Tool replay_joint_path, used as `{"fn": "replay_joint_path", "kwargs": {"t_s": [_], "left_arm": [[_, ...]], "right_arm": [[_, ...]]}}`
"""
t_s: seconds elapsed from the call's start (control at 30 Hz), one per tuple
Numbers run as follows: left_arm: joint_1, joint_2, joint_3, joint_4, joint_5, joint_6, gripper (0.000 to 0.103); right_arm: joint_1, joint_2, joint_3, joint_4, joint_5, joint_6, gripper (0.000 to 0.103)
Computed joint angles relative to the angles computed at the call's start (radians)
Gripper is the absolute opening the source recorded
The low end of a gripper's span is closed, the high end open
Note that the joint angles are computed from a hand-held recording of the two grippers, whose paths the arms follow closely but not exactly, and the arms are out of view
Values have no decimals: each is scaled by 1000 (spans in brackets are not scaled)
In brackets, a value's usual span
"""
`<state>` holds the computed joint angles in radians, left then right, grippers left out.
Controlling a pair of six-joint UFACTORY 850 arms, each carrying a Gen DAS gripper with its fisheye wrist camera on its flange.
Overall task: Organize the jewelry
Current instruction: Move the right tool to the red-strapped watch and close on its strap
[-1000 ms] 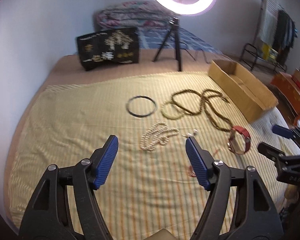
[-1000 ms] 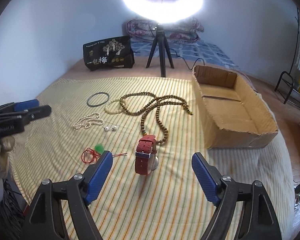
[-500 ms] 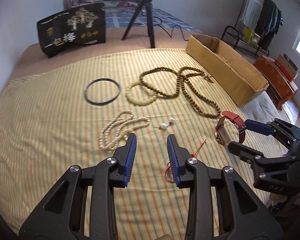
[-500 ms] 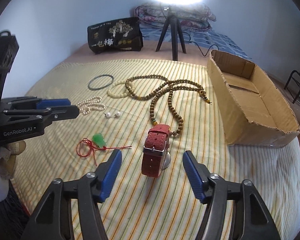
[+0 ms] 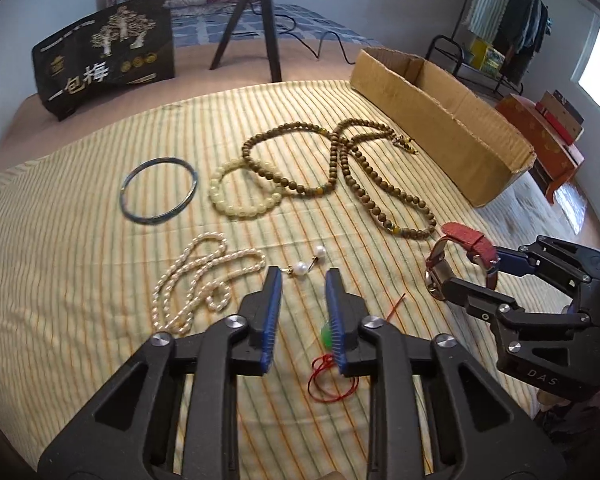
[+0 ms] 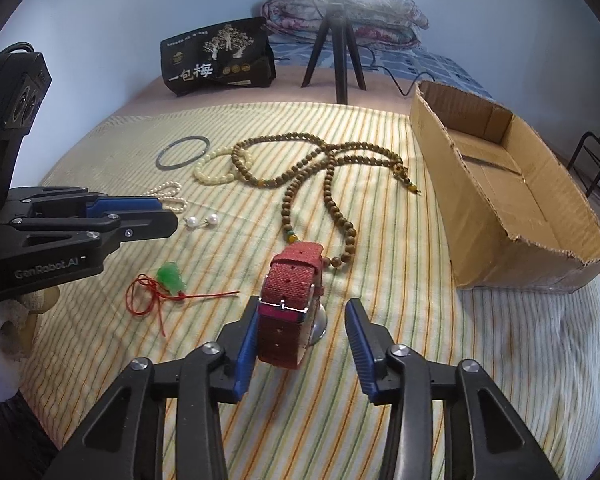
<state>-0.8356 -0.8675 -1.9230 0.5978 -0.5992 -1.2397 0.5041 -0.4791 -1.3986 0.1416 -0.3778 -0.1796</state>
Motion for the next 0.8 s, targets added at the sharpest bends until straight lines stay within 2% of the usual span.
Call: {"fn": "replay_joint_path", "kwargs": {"t_s": [0.13,0.6,0.7,0.8], "left_arm": [[8,-31,-40,-43,-9,46,14],[19,-62,-64,-64,-22,65,11],[18,-65,-65,-63,-24,68,10],[19,-67,-64,-61,-18,73,10]], "right_arm": [[-3,-3,-1,15,2,-15,41],[-7,-21,-17,25,-7,-27,40],[-7,-23,-19,31,-6,-34,38],[-6,-28,-24,25,-4,-33,31]]}}
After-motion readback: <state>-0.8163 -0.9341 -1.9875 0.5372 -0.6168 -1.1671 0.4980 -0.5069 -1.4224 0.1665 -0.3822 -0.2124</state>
